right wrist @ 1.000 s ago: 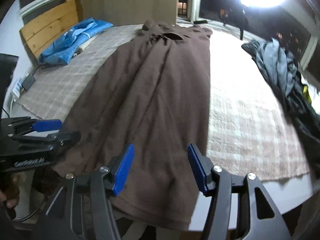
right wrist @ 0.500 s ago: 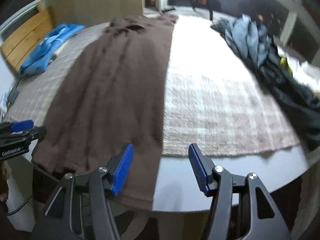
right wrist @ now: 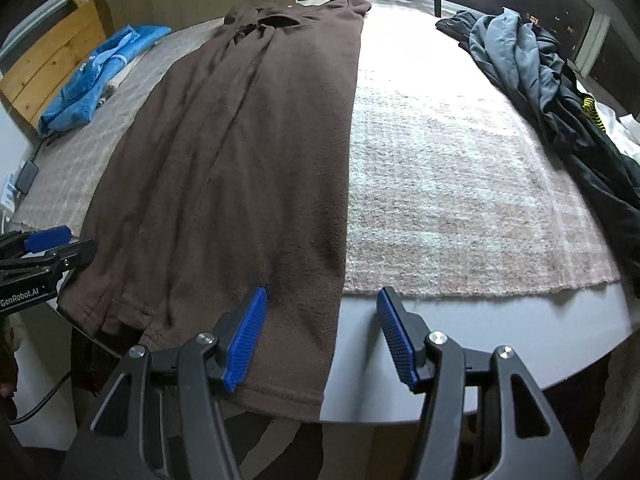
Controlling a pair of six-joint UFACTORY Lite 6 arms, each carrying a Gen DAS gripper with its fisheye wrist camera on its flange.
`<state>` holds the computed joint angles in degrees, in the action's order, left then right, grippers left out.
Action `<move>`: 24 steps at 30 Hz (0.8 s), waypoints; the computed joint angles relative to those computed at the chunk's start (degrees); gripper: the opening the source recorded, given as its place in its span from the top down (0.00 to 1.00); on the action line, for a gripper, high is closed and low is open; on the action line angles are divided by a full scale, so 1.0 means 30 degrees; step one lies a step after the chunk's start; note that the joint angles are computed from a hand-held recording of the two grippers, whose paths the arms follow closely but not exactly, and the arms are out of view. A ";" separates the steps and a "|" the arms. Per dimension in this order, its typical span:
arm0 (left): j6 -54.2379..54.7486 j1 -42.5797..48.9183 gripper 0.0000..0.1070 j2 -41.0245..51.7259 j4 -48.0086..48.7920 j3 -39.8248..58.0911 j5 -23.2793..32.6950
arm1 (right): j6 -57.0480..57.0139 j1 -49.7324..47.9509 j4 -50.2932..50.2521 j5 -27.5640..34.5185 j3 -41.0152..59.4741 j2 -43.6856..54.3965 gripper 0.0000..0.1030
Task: Fold clothes
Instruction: 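Open both grippers and withdraw them from the folded brown robe, then grasp the robe hem with both grippers and fold it up toward the collar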
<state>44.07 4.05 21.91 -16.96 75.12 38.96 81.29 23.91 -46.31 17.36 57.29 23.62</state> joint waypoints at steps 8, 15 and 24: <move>0.0465 0.1474 0.43 0.1263 -0.1201 0.1796 0.3447 | -0.2462 -0.0611 0.2833 -0.1020 -0.0481 -0.0622 0.45; 0.1473 0.1480 0.42 0.0493 -0.1311 0.0602 0.2910 | -0.0401 0.0274 0.0573 -0.0248 -0.0252 -0.0346 0.44; 0.1798 0.0924 0.42 -0.1147 -0.0460 -0.1606 0.1416 | -0.1724 0.0783 0.1461 -0.0175 -0.0184 -0.0417 0.45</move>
